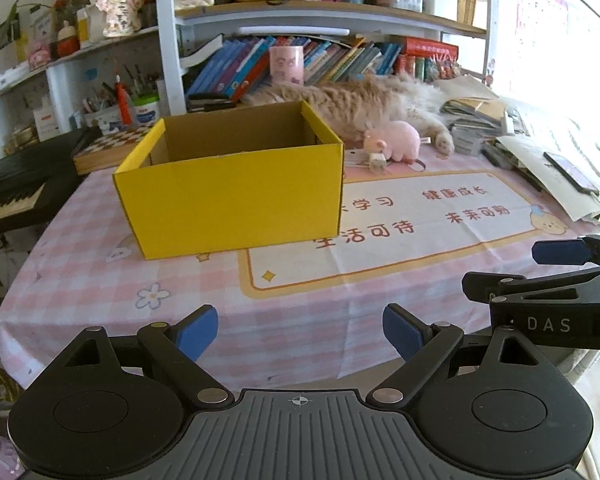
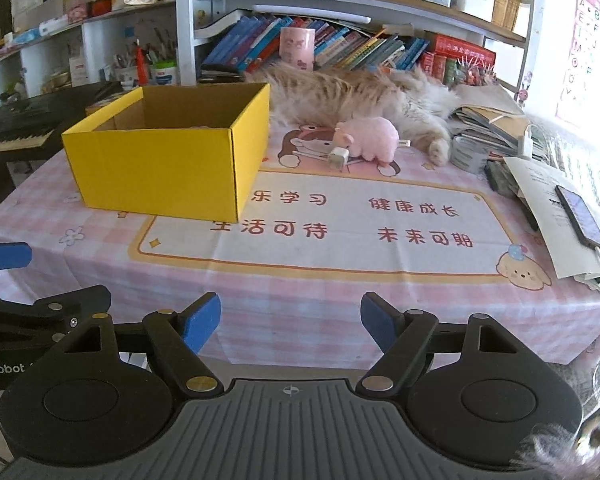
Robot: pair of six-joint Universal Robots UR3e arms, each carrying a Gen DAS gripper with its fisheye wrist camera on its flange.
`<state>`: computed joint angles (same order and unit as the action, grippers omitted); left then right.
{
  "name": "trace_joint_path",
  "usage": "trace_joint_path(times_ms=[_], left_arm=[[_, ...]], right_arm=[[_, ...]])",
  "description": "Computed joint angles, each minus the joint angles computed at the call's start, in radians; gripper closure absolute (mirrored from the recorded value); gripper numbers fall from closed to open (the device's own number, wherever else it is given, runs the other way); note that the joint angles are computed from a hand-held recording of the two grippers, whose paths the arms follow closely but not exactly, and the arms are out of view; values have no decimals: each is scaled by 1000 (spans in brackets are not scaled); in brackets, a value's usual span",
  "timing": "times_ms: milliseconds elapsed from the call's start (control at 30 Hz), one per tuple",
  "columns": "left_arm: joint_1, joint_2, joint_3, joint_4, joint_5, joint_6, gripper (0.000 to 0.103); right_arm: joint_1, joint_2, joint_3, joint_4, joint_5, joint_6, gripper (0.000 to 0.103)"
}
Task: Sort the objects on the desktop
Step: 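Move both open grippers toward the pink plush pig and white charger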
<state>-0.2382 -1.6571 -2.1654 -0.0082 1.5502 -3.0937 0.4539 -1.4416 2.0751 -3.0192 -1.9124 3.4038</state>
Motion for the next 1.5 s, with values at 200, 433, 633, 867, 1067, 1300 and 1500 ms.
trace_joint_path(times_ms=[200,433,633,867,1067,1300,1500], left_arm=[[-31,-51,60,-10,2,-1,11],[-73,-135,164,-38,2,-3,11],[-113,-210,262,-66,9,-6,11],[-161,-302,396,-127,24,-2,11],[-202,-376,517,-196,50,-14,11],[-252,-495,714,-284,87,-48,11],[-290,-620,927,-366,123,-90,11]], right_arm=[[-31,-18,18,-1,4,-8,27],[-92,-43,51,-9,21,-20,27],[-153,-65,79,-20,52,-57,27],[-250,-88,119,-30,107,-79,27],[-340,-94,134,-26,187,-124,27],[-467,-89,122,-11,288,-205,27],[-583,-61,74,11,383,-292,27]])
